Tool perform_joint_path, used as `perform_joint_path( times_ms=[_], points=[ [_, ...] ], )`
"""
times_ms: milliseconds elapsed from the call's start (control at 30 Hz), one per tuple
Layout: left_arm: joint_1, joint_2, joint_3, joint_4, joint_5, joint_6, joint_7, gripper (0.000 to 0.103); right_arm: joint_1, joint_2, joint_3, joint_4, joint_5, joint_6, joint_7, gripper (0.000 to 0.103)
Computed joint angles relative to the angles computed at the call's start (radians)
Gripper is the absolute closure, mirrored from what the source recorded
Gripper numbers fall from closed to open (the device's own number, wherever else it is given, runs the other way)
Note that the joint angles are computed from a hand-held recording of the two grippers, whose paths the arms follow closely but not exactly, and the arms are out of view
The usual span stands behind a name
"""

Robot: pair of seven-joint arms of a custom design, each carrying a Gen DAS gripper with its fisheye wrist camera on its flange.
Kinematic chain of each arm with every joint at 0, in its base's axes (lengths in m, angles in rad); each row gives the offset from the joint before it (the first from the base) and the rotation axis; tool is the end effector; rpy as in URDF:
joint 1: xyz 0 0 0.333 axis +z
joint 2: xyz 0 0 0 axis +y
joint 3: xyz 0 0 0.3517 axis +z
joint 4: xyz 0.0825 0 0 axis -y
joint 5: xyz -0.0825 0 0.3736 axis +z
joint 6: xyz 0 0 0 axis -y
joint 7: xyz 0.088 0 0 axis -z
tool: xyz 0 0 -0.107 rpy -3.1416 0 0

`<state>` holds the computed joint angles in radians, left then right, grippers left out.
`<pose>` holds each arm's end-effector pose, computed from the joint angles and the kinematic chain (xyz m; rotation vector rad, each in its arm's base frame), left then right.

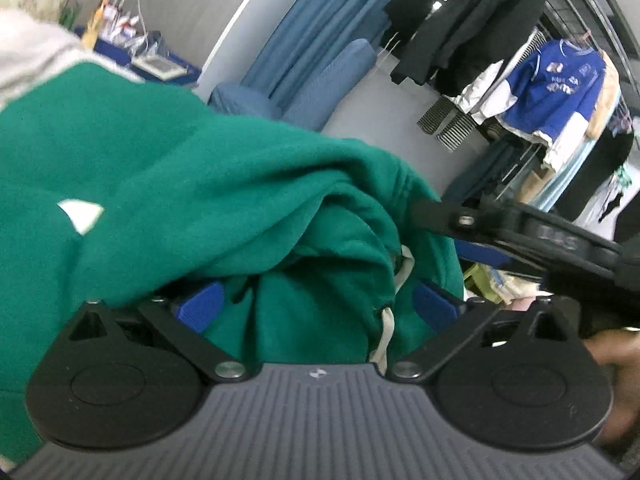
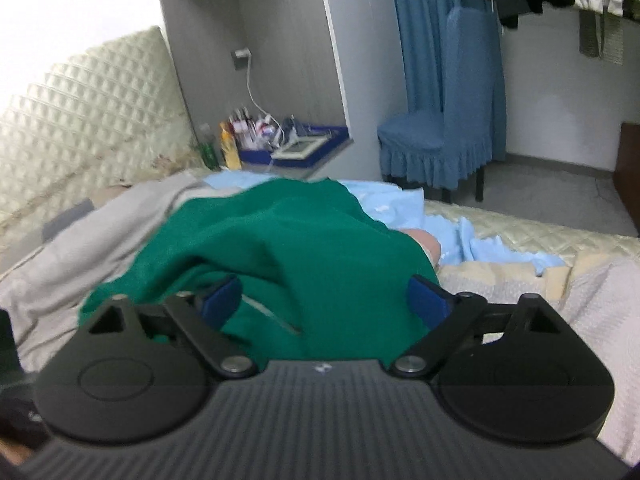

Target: Fold large clothes

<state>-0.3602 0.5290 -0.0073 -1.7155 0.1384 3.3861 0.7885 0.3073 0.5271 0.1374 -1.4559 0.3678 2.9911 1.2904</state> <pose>0.6719 -0.2738 0.4611 -1.9379 1.4860 -1.5165 0.7068 0.2775 0.5353 -1.7549 1.2483 -0.4978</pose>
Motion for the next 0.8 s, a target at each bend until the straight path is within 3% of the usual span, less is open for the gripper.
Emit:
perform_joint_path(
  times_ms=[100, 167, 200, 267, 333, 367, 433, 500, 667, 733, 767, 800],
  points=[
    [0.080, 0.080, -0.106, 0.087, 0.026, 0.009, -0.022, 0.016, 0.022, 0.049, -0.041, 0.075, -0.044, -0.048, 0.015, 0.026],
    [0.127, 0.144, -0.175, 0.156, 0.045, 0.010, -0.046, 0.023, -0.002, 0.084, -0.013, 0.144, -0.039, -0.102, -0.006, 0.035],
    [0.126, 0.163, -0.179, 0.178, 0.041, 0.021, -0.061, 0.027, -0.008, 0.096, -0.007, 0.170, -0.032, -0.129, -0.005, 0.042],
    [0.094, 0.197, -0.144, 0.229, 0.013, 0.034, -0.092, 0.033, -0.020, 0.120, 0.004, 0.228, -0.014, -0.191, -0.001, 0.053],
    [0.057, 0.216, -0.095, 0.265, -0.028, 0.026, -0.123, 0.051, -0.015, 0.128, -0.006, 0.254, -0.014, -0.229, 0.010, 0.071],
    [0.051, 0.223, -0.086, 0.276, -0.041, 0.022, -0.140, 0.055, -0.003, 0.134, -0.023, 0.271, -0.024, -0.244, 0.029, 0.075],
    [0.040, 0.229, -0.071, 0.290, -0.058, 0.012, -0.169, 0.074, 0.005, 0.136, -0.039, 0.284, -0.031, -0.265, 0.062, 0.084],
    [0.016, 0.211, -0.039, 0.282, -0.066, -0.010, -0.184, 0.081, 0.006, 0.127, -0.041, 0.282, -0.037, -0.274, 0.069, 0.088],
    [-0.028, 0.116, 0.032, 0.200, -0.062, -0.024, -0.206, 0.087, 0.017, 0.059, -0.042, 0.206, -0.061, -0.246, 0.045, 0.093],
    [0.016, 0.061, -0.024, 0.122, -0.040, 0.020, -0.215, 0.087, 0.024, 0.014, -0.042, 0.144, -0.069, -0.208, 0.029, 0.094],
    [0.022, 0.036, -0.032, 0.082, -0.042, 0.049, -0.216, 0.087, 0.026, -0.008, -0.038, 0.111, -0.065, -0.186, 0.025, 0.094],
    [-0.002, 0.007, -0.005, 0.041, -0.057, 0.067, -0.209, 0.087, 0.022, -0.034, -0.028, 0.074, -0.051, -0.164, 0.021, 0.094]
  ],
)
